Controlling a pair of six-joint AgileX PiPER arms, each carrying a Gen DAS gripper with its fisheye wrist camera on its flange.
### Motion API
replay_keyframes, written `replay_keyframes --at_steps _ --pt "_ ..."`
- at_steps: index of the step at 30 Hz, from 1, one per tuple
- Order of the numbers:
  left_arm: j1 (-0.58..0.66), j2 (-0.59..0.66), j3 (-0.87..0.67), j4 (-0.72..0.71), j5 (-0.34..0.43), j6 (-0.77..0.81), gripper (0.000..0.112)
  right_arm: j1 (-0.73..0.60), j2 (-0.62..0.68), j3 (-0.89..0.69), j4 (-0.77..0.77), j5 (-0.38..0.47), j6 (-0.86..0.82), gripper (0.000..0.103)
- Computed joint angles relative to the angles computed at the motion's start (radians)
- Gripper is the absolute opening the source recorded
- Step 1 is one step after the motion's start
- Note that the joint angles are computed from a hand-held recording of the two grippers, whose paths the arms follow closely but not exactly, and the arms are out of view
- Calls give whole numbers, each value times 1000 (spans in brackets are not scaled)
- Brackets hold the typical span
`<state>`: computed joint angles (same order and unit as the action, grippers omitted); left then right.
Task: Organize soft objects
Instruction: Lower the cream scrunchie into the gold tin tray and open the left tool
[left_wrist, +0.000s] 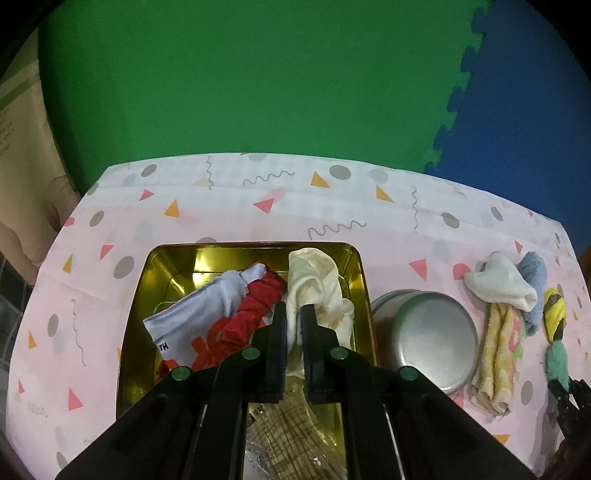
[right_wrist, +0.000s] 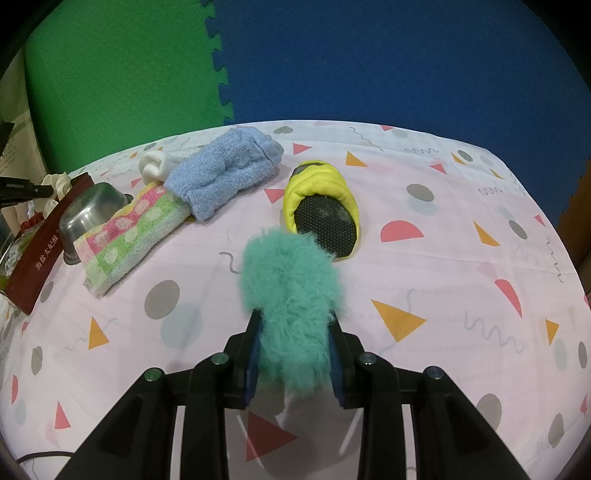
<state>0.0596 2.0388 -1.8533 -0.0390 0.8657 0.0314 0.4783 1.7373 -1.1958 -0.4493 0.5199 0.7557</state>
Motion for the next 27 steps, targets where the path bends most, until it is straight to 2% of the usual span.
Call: replay_keyframes --at_steps 7,13,20,27 --pt "2 -26 33 2 -8 -12 33 1 0 0 -3 1 3 32" --pt "-2 -118 129 23 -53 -29 36 3 1 2 -10 1 11 32" --pt "-22 -302 353 166 -155 -140 51 3 2 1 -12 2 12 32" --pt "19 -423 530 192 -193 -195 53 5 0 2 -23 6 17 32"
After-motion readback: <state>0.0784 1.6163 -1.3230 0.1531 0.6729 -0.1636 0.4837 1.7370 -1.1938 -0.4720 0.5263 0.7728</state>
